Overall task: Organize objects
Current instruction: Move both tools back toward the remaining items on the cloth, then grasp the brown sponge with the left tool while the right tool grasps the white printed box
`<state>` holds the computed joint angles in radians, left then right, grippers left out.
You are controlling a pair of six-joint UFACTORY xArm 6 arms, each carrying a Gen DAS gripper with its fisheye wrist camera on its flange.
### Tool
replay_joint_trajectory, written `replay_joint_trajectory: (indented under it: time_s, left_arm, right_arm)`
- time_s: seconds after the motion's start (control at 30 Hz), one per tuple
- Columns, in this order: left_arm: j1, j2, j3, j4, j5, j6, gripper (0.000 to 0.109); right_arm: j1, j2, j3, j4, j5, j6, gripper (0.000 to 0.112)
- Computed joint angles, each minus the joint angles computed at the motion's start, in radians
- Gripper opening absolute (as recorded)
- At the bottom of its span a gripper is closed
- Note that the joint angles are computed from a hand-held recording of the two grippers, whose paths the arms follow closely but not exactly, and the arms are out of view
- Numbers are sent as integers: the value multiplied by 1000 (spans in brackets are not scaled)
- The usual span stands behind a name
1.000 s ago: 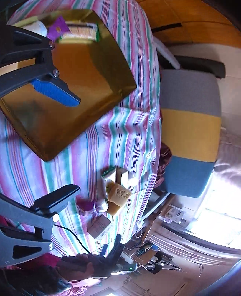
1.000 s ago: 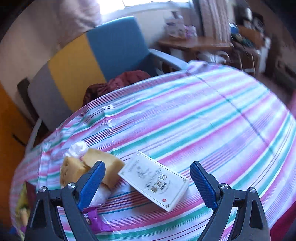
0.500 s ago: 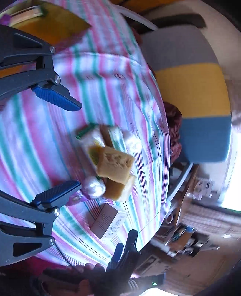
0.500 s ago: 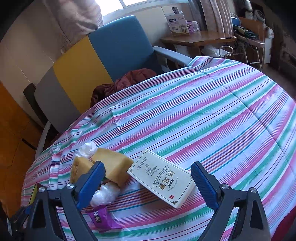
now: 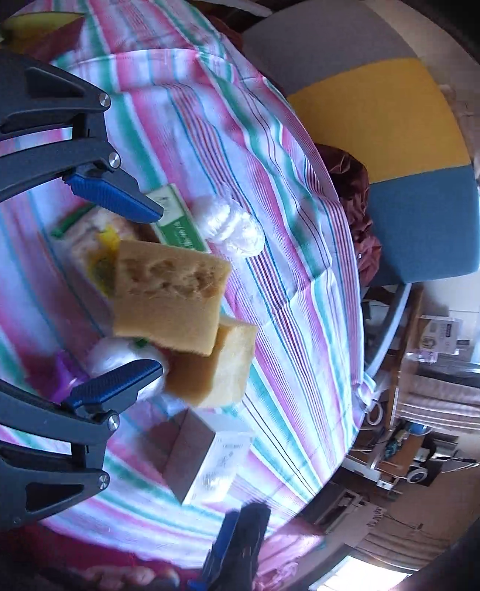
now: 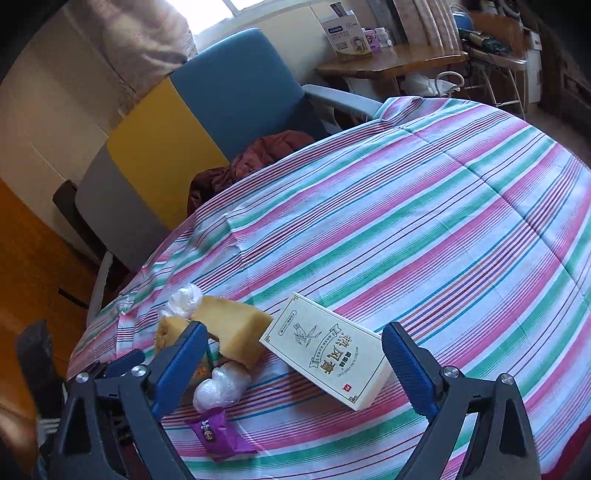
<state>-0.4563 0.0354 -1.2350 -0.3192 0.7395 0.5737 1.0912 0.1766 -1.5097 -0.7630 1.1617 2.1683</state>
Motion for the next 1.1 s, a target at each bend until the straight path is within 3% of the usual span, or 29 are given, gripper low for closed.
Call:
replay_joint_trajectory:
  time_s: [0.07,0.17,0.2,0.47,0.7,1.1]
  left_arm:
    - [-7,36,-28,17,-2,-17,77]
    - [-14,50,-31,-5,-4,23,56]
    - [-12,34,-11,-26,-20,39,55]
    - [52,-187,157,-228,2,134,55]
    - [116,-368,280,-308,101,152,55]
    - [248,-566,424,-332,202,167,55]
  right_arm:
    - [-1,-4,5,1,-1,5,96]
    - [-4,-12,17,9,8,11,96]
    - [-7,-16,24,15,10,14,96]
    - [-29,-20,42,69,19,1,96]
    - [-47,-9,37,107,41,-39,96]
    - [-65,144,-144,227,104,-338,96]
